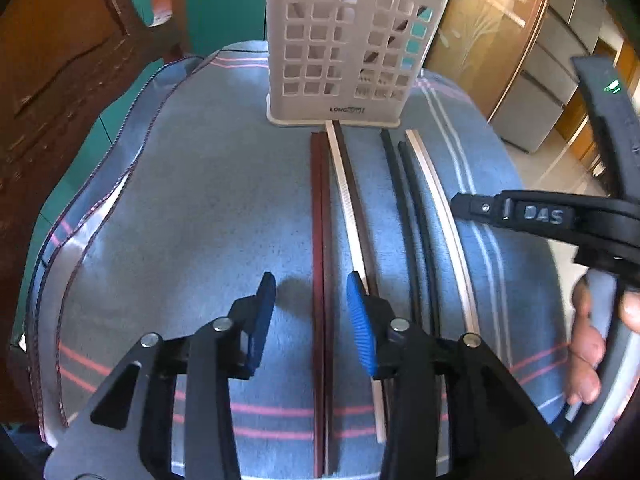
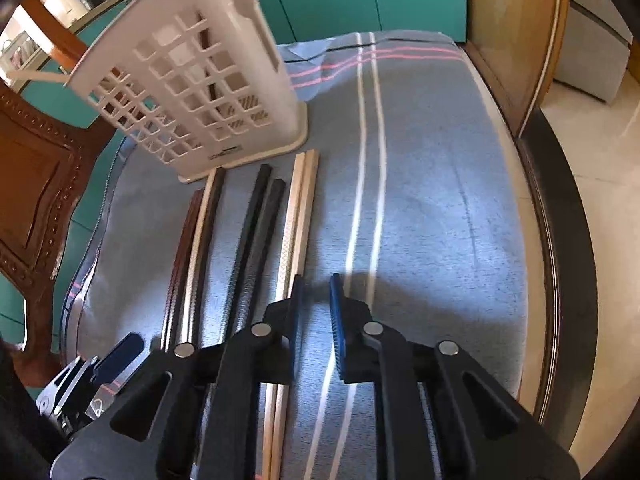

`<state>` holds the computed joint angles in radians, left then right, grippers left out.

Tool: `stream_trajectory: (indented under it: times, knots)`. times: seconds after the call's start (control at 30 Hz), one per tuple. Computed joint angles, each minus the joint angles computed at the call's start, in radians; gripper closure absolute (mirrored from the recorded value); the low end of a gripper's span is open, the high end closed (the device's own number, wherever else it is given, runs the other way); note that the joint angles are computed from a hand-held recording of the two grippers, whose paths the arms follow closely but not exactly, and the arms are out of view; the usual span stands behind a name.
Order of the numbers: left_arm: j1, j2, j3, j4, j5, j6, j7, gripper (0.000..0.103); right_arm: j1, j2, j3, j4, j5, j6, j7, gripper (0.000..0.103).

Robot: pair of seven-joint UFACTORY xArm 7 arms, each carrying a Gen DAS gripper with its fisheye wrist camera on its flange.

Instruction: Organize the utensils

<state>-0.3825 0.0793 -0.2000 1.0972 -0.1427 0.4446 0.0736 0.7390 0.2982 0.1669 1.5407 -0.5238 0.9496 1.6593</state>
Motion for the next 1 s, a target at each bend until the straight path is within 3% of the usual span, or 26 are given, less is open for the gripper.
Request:
stream_trajectory:
  times: [0.03, 0.1, 0.17, 0.23, 0.3, 0.43, 0.57, 0.73, 0.83, 1.0]
  knots:
    - [-0.004, 0.003, 0.002, 0.001, 0.02, 0.005, -0.018, 0.065, -0.003, -0.001, 0.001, -0.006, 0.0, -0.019, -0.003, 0.071]
    - [-0.011, -0.009, 0.007, -0.022, 0.074, -0.018, -0.054, 0.073, -0.004, -0.006, 0.0, -0.018, -0.004, -0.039, -0.001, 0.071]
    - [-0.008, -0.015, 0.006, -0.027, 0.075, -0.016, -0.049, 0.09, -0.003, -0.004, -0.001, -0.013, -0.015, -0.05, -0.006, 0.071]
    - [0.003, -0.027, 0.006, -0.032, 0.024, 0.006, -0.011, 0.09, -0.004, 0.02, 0.003, 0.018, 0.002, -0.032, -0.039, 0.071]
    - [0.011, -0.048, 0.008, -0.049, -0.009, 0.021, 0.008, 0.091, 0.0, 0.034, 0.001, 0.034, 0.016, -0.027, -0.052, 0.092]
    - [0.021, -0.101, 0.019, -0.086, -0.111, 0.052, 0.064, 0.091, 0.007, 0.019, -0.006, 0.021, 0.023, -0.057, -0.055, 0.102]
    - [0.021, -0.162, 0.035, -0.119, -0.173, 0.047, 0.126, 0.091, 0.004, -0.033, -0.008, -0.031, 0.0, -0.095, -0.012, 0.102]
    - [0.021, -0.15, 0.037, -0.098, -0.158, 0.04, 0.102, 0.09, -0.02, -0.061, 0.007, -0.066, 0.004, -0.067, 0.024, 0.102]
    - [0.024, -0.129, 0.039, -0.082, -0.159, 0.056, 0.098, 0.084, -0.032, -0.05, 0.018, -0.06, 0.024, -0.062, 0.0, 0.096]
    - [0.031, -0.07, 0.028, -0.059, -0.014, 0.039, -0.007, 0.083, -0.027, -0.022, 0.017, -0.024, 0.031, -0.045, -0.032, 0.094]
